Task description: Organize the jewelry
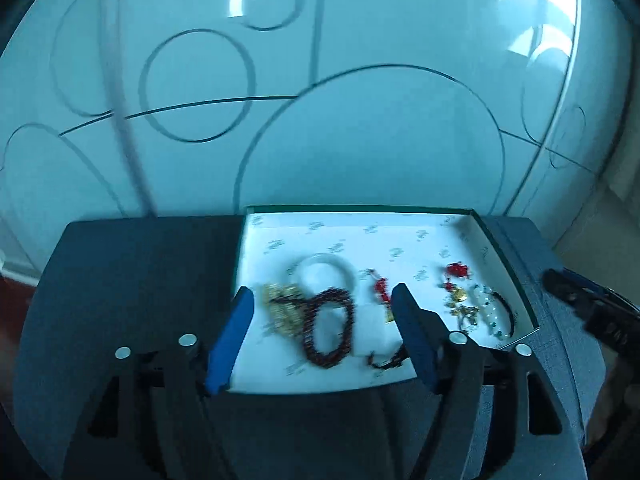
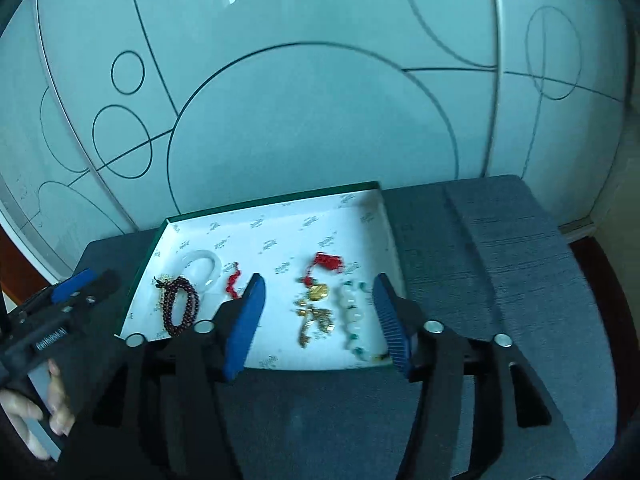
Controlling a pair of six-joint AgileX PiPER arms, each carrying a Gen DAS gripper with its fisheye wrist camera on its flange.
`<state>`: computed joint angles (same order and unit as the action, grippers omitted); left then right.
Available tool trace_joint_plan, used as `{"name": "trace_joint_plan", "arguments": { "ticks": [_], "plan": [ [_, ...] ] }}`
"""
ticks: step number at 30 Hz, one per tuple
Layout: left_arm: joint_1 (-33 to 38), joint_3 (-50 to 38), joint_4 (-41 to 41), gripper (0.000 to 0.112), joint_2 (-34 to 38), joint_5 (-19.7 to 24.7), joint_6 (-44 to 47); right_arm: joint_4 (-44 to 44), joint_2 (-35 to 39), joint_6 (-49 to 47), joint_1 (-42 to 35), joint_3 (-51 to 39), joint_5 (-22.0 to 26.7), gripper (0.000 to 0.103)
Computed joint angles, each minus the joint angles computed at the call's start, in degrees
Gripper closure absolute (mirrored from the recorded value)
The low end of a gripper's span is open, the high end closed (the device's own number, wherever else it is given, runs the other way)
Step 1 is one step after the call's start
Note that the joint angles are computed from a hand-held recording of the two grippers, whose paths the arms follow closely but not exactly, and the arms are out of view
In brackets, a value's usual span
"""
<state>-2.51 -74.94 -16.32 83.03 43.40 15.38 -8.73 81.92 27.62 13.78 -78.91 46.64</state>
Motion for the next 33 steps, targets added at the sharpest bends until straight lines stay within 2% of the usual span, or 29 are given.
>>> {"name": "trace_joint_plan", "arguments": {
  "ticks": [5,8,11,18,21,26,30,33],
  "plan": [
    [7.2,1.7,4.0,0.036,0.2,1.3,-0.9,-4.0,-5.3,-2.0,-5.0,5.6,2.5,0.029],
    [13.2,2.9,2.7,0.035,1.9,1.2,0.8,-0.9,-7.0,-5.9,-12.1,10.2,0.4,0.019],
    [16.5,3.2,5.7,0.034,5.0,-0.2,1.1,1.8,-5.7,-10.4,-19.1,13.1,-1.5,0.019],
    [21.3,1.7,8.0,0.034,12.4,-3.2,2.2,7.6,-1.5,-20.1,-27.5,16.3,-7.1,0.017],
    [22.0,1.2,7.5,0.034,14.0,-4.6,2.9,8.3,0.4,-23.1,-27.3,16.8,-9.1,0.014],
    [23.2,3.5,3.7,0.025,14.2,-10.0,5.5,6.6,2.7,-24.3,-25.5,17.2,-10.2,0.007],
    [23.4,3.3,3.8,0.023,14.5,-9.9,5.3,6.3,3.2,-23.8,-25.8,16.9,-9.6,0.002],
    [23.6,2.5,4.9,0.015,15.1,-9.2,3.6,6.9,3.3,-24.4,-26.1,16.9,-9.7,0.002]
  ]
}}
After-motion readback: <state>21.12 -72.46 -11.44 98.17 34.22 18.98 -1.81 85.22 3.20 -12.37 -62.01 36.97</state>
